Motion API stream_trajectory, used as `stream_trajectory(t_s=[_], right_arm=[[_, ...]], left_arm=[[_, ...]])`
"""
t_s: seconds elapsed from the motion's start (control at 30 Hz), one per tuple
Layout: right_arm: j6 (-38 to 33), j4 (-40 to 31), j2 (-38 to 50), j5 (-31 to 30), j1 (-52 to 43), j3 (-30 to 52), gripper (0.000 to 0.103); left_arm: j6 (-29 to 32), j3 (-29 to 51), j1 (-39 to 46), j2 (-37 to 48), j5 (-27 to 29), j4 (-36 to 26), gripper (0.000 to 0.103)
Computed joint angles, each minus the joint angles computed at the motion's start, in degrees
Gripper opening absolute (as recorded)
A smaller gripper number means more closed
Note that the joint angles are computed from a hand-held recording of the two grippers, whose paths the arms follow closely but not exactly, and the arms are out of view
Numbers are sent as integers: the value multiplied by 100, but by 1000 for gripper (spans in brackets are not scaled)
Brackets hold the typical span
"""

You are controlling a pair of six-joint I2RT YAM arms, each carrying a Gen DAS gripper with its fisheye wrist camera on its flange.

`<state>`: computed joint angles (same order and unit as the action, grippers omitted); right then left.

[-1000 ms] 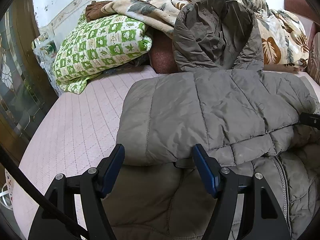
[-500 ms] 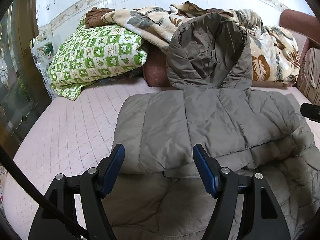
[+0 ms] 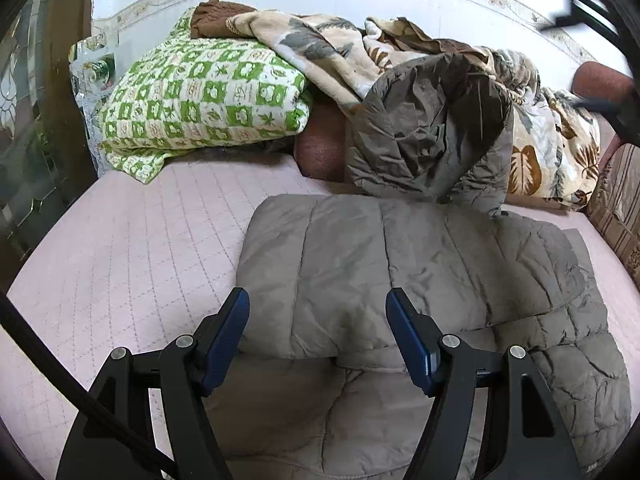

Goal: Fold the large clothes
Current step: 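Grasp the grey hood with the right gripper and lift it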

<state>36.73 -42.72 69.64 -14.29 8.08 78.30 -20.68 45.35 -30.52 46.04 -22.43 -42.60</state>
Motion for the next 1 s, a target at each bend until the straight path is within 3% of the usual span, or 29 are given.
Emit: stream_trajectory(t_s=[0.23,0.43,0.53,0.57,0.6,0.7,0.83,1.0], right_arm=[[1234,68,2435,-441,-511,2184,91],[2175,462,3709,-529,-690,3049,91],[2288,638,3959,-252,-621,3101,91],[2285,812,3901,-248,-598,2913,76],[2275,944,3798,-134,-559,2697,40],[1955,1213,3435,55,-444,2122,17],[1497,1387,2711,295,-344,1418,14],[1220,1505,1715,161,-252,522,12]], left_arm=[[173,-159,25,-7,37,122,70],[238,-202,217,59,388,305,70],[298,-236,205,201,379,414,70],[302,-239,234,250,441,443,70],[293,-241,250,267,483,455,70],[197,-245,228,214,538,432,70],[68,-225,61,6,389,286,70],[91,-129,197,-151,463,242,70]])
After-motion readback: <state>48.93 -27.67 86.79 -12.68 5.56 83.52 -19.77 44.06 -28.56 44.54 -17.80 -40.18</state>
